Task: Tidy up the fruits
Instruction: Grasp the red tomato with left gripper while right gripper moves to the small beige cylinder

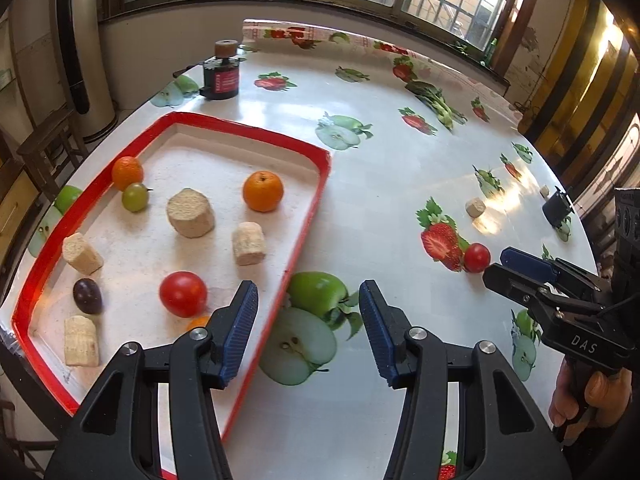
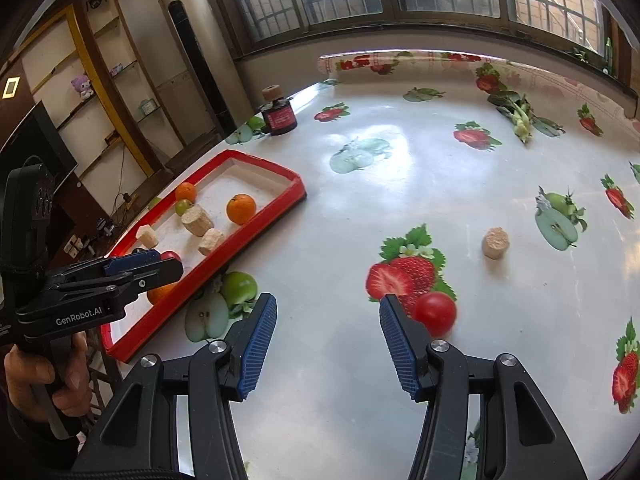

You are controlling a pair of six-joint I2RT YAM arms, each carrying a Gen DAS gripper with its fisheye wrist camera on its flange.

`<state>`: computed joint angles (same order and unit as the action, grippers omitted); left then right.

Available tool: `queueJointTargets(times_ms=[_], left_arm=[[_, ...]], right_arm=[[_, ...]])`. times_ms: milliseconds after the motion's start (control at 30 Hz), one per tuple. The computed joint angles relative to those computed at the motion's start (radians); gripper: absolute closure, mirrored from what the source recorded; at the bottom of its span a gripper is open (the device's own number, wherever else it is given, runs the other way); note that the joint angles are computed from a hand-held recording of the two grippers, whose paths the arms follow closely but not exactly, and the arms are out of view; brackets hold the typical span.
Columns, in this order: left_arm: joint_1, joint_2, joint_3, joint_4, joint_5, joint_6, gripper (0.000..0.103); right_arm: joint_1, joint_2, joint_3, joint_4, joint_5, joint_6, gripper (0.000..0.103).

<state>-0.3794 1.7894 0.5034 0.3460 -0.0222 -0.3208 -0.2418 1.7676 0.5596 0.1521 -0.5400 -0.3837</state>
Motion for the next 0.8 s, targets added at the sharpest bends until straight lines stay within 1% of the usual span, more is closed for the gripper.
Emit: queueJointTargets(times_ms=[300, 600, 800], left_arm=[[-0.153, 0.089, 0.113, -0.050, -0.020, -0.030, 0.052], [-0.253, 0.228, 0.255, -0.083, 0.003, -0.050, 0.052], [-0.295, 0.328, 0.398, -0.131, 0.027, -0.048, 0.052]], right_arm=[[-0.160, 0.092, 0.084, -0.042, -0.027, -0.069, 0.047], [-0.200, 0.215, 0.195, -0.034, 0.008, -0.078, 0.047], [-0.237, 0.270, 0.279, -0.059, 0.003, -0.076, 0.047]])
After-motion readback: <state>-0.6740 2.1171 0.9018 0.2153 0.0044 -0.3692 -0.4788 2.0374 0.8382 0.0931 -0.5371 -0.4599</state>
